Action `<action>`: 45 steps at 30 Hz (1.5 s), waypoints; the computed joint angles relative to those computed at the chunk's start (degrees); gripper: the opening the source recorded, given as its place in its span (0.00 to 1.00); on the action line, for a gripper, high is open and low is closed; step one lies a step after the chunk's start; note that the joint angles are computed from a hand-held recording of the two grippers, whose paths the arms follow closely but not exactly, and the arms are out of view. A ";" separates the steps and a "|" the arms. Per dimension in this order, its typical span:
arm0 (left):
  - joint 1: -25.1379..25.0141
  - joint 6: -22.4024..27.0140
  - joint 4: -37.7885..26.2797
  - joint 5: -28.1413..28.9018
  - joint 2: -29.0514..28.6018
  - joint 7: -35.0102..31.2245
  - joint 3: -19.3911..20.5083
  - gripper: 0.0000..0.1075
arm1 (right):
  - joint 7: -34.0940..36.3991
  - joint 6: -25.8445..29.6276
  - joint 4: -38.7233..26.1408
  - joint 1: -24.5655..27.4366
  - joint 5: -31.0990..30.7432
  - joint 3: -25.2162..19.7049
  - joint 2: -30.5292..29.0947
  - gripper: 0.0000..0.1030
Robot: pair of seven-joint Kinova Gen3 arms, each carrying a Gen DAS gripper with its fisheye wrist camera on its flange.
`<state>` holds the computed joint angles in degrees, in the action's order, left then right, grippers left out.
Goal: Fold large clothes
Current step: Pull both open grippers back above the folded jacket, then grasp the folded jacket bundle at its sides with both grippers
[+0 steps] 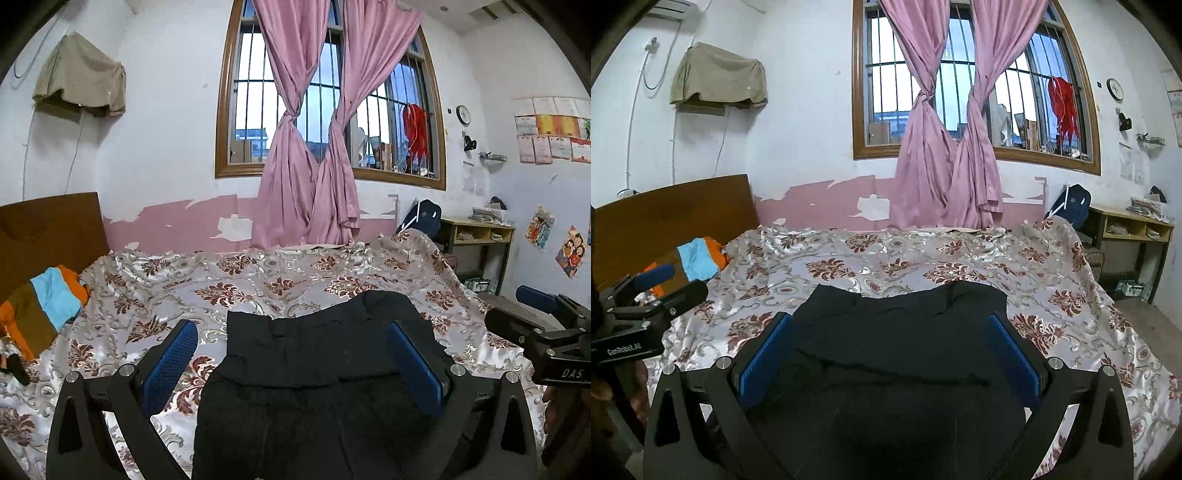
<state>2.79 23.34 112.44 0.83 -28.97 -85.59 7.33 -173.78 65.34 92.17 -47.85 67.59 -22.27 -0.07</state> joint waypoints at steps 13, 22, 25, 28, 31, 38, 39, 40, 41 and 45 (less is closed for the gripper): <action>-4.06 8.76 1.99 -1.43 -6.93 2.50 1.18 0.96 | -3.85 9.65 2.22 -4.72 1.94 -5.32 -1.97 0.98; -5.67 14.70 3.00 -2.03 -9.36 4.71 2.15 0.96 | -5.38 12.60 4.93 -6.50 -2.14 -7.12 -3.14 0.98; -5.96 15.71 3.50 -2.38 -9.89 5.27 2.79 0.96 | -4.89 12.59 5.92 -6.20 -4.64 -7.54 -4.24 0.98; -5.88 16.90 4.17 -2.63 -10.26 5.57 3.12 0.96 | -5.27 14.71 6.57 -6.15 -5.63 -8.86 -4.37 0.98; -5.66 17.91 5.04 -2.63 -10.63 5.97 3.25 0.96 | -6.26 15.60 7.83 -6.37 -6.89 -9.61 -4.88 0.98; -2.24 17.84 9.56 -1.88 -13.60 4.03 -0.25 0.96 | -8.72 17.91 10.65 -6.73 -10.03 -11.42 -5.86 0.98; -1.68 17.75 10.25 -1.60 -14.16 3.57 -1.14 0.96 | -8.87 18.17 11.00 -6.80 -10.40 -11.65 -5.95 0.98; -0.95 17.90 10.93 -1.22 -14.72 3.02 -2.22 0.96 | -9.02 18.47 11.41 -6.91 -10.91 -11.91 -6.01 0.98; -0.41 18.11 11.34 -0.89 -14.98 2.46 -3.15 0.96 | -8.95 18.64 11.66 -6.99 -11.46 -12.04 -5.98 0.98; 0.66 19.52 12.84 -0.26 -15.83 0.14 -5.31 0.96 | -8.35 19.26 12.68 -7.56 -13.46 -12.37 -5.73 0.98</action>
